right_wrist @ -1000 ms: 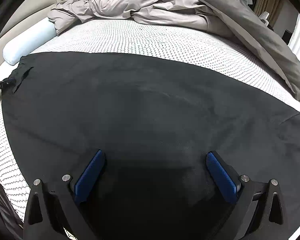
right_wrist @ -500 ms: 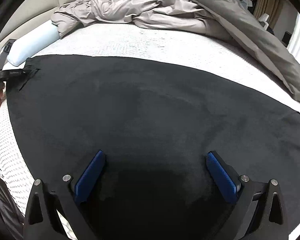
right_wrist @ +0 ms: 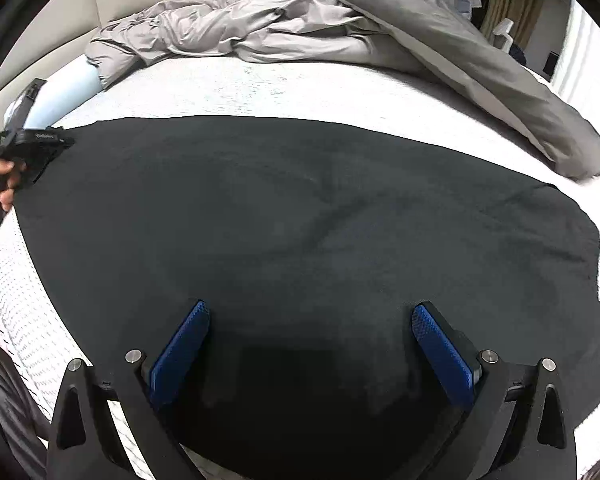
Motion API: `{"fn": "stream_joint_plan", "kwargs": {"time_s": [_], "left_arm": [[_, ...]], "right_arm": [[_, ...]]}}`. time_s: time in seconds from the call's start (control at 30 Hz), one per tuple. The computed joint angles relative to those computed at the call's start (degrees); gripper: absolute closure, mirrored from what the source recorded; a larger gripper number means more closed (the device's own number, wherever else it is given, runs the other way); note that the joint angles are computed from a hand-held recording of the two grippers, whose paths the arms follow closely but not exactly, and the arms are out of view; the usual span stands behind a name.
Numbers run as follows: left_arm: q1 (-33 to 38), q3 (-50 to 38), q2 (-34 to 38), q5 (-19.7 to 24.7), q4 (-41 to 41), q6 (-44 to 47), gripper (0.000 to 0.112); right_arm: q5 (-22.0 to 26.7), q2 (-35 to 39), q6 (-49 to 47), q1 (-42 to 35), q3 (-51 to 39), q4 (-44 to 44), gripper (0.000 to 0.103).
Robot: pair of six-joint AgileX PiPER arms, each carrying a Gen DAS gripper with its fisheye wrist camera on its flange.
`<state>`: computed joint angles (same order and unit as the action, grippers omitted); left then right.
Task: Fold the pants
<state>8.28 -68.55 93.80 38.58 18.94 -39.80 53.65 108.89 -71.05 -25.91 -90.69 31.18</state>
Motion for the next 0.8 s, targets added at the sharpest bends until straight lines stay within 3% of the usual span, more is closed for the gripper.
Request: {"fn": "stream_joint_plan", "kwargs": {"time_s": [0.13,0.2,0.3,0.37,0.43,0.63,0.73,0.8], "left_arm": [[-2.7,2.5,-4.2,-0.2,0.1,-2.1,0.070],[-10.0,4.8,-7.7,-0.1,5.4,-8.1,0.070],[-19.8,4.6,-8.5,1.1,10.1,-14.1,0.054],[-28.4,2.6,-6.6,1.9,14.5,-19.1,0.032],[-34.6,0.5,-3.9,1.1,16.2,-22.5,0.022],[-44.5,-8.6,7.3,-1.8,7.9,-18.6,0.022],[-48.7,-16.7,14.1,6.6,9.1,-14.6,0.022],[-49.6,-17.5,15.3,7.3,9.6,-15.0,0.020]], "right_arm": [[1.7,1.9,1.4,-3.9,-3.9,0.6,0.001],[3.5,3.2,1.5,-5.8,-6.4,1.5,0.001],[5.1,3.4,1.5,-7.1,-7.2,2.6,0.001],[5.6,2.6,0.1,-7.2,-6.2,3.6,0.001],[5.7,1.4,-1.8,-6.9,-4.4,4.5,0.001],[6.3,-0.4,-6.3,-5.3,0.2,4.5,0.001],[4.4,-0.5,-8.8,-5.1,1.7,2.9,0.001],[6.1,1.2,-9.0,-6.8,-1.3,2.6,0.001]]}}
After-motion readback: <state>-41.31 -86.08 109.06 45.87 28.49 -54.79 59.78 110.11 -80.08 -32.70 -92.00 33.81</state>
